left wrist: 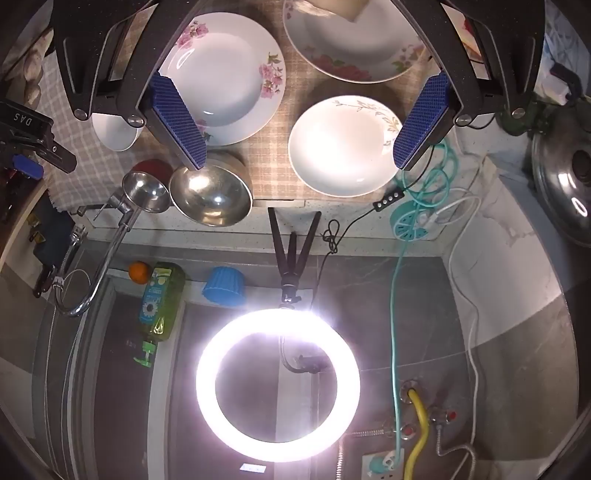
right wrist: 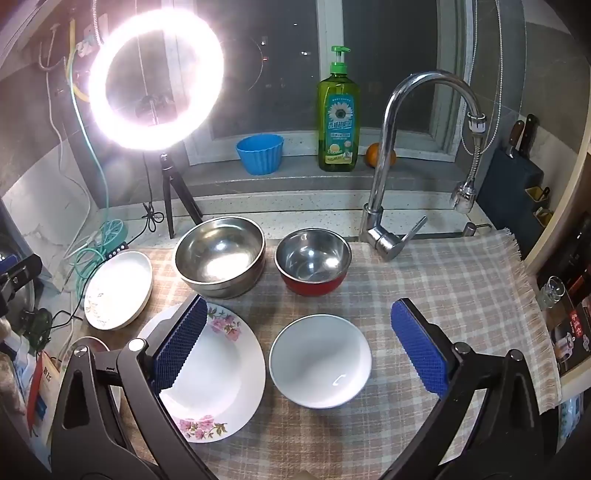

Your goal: Organize plates and bowls

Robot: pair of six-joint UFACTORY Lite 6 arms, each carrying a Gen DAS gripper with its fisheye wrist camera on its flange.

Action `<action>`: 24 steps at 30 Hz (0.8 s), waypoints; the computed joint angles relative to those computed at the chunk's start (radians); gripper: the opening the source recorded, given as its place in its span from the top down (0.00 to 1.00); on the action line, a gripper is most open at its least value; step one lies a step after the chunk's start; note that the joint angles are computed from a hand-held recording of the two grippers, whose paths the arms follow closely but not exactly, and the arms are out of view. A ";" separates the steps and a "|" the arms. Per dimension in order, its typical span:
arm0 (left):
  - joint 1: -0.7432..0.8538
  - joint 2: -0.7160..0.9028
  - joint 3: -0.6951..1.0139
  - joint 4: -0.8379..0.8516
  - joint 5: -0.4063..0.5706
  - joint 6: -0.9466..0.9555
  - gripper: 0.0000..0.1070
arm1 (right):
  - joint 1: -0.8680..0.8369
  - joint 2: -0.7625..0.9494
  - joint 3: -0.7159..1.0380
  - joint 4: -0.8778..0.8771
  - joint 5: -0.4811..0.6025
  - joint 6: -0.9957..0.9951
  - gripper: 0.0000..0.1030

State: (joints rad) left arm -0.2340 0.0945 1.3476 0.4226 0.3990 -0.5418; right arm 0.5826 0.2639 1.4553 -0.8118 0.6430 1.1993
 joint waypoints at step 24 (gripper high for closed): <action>-0.017 0.005 0.001 -0.050 0.022 0.019 0.06 | -0.003 0.000 -0.001 0.019 -0.012 -0.008 0.01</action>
State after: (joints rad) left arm -0.2508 0.0998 1.3482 0.3727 0.4214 -0.5226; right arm 0.5795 0.2638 1.4546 -0.7926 0.6308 1.1914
